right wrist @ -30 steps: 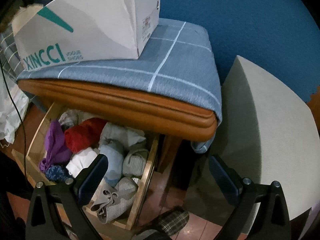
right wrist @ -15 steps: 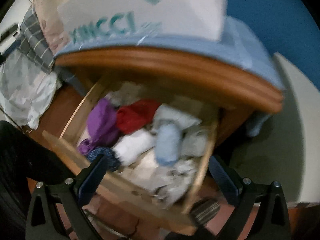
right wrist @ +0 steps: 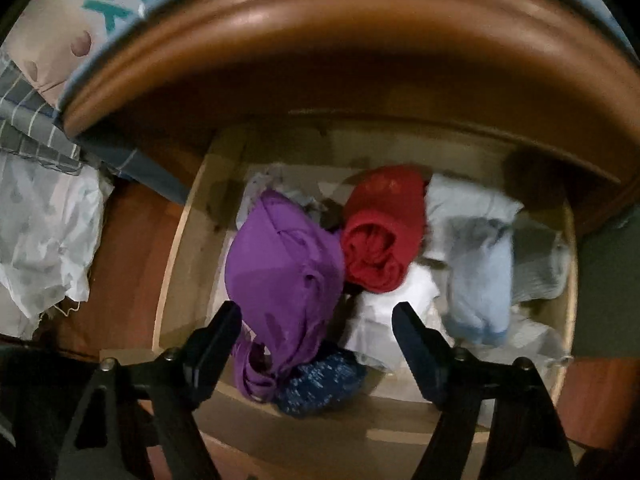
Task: Take underwear out of drawer
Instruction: 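Move the right tool down into the drawer toward the purple bra, then grasp the purple bra with the right tool and lift it out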
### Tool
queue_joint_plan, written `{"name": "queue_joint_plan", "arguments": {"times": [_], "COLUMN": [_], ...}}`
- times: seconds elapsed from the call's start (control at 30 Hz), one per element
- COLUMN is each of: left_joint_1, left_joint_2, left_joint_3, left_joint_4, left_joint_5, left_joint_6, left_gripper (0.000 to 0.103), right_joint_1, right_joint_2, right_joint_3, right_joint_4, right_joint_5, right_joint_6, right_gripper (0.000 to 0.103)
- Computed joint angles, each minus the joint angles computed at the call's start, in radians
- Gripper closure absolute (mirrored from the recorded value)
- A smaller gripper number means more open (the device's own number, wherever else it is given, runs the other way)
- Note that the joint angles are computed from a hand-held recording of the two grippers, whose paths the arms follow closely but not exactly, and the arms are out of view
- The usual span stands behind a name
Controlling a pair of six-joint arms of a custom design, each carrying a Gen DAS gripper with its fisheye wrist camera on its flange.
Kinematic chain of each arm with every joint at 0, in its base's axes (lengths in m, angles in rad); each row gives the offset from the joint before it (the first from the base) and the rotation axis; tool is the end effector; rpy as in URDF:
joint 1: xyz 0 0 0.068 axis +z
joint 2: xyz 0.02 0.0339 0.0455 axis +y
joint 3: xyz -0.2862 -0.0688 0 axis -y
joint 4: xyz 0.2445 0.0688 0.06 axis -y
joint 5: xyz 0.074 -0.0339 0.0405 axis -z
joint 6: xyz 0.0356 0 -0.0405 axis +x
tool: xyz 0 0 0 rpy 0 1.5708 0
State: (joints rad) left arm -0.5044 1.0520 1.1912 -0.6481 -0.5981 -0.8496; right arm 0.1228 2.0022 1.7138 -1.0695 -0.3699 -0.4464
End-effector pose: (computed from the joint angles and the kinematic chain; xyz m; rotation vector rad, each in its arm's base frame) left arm 0.1867 -0.0802 0.4050 -0.6868 1.8718 -0.2502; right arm 0.4091 0.0635 0.2567 -0.8506 2.7057 0.4748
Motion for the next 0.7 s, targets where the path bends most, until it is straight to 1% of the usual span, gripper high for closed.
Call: {"name": "queue_joint_plan", "arguments": {"times": [0.1,0.13,0.2,0.27,0.5,0.57,0.6,0.63,0.67,0.7], "left_joint_1": [-0.004,0.004,0.021,0.028,0.025,0.027,0.028,0.03,0.032,0.034], "left_joint_2": [-0.021,-0.026,-0.029,-0.024,0.025,0.038,0.043,0.046,0.049,0.052], "left_joint_3": [-0.018,-0.024,-0.032,-0.034,-0.014,-0.008,-0.007,-0.007,-0.007,-0.006], "left_joint_4": [0.013,0.017,0.028,0.031,0.019,0.012,0.009,0.009,0.01,0.01], "left_joint_5": [0.006,0.021,0.052,0.067,0.098,0.105,0.108,0.112,0.115,0.116], "left_joint_6": [0.001,-0.001,-0.013,-0.02,-0.009,-0.011,-0.013,-0.015,-0.016,-0.015], "left_gripper": [0.001,0.001,0.001,0.001,0.001,0.001,0.001,0.001,0.001,0.001], "right_joint_1": [0.028,0.039,0.056,0.078,0.161,0.172,0.176,0.179,0.181,0.177], "right_joint_2": [0.016,0.022,0.06,0.085,0.069,0.05,0.044,0.034,0.023,0.008], "right_joint_3": [-0.015,-0.02,0.008,0.026,-0.024,-0.06,-0.069,-0.08,-0.093,-0.109], "right_joint_4": [0.006,0.016,-0.006,-0.009,0.084,0.127,0.143,0.16,0.175,0.193], "right_joint_5": [-0.002,0.006,-0.017,-0.01,0.1,0.117,0.119,0.119,0.118,0.118], "right_joint_6": [-0.003,0.014,0.053,0.08,0.123,0.14,0.142,0.14,0.14,0.134], "right_gripper": [0.023,0.023,0.023,0.023,0.022,0.023,0.025,0.031,0.04,0.046]}}
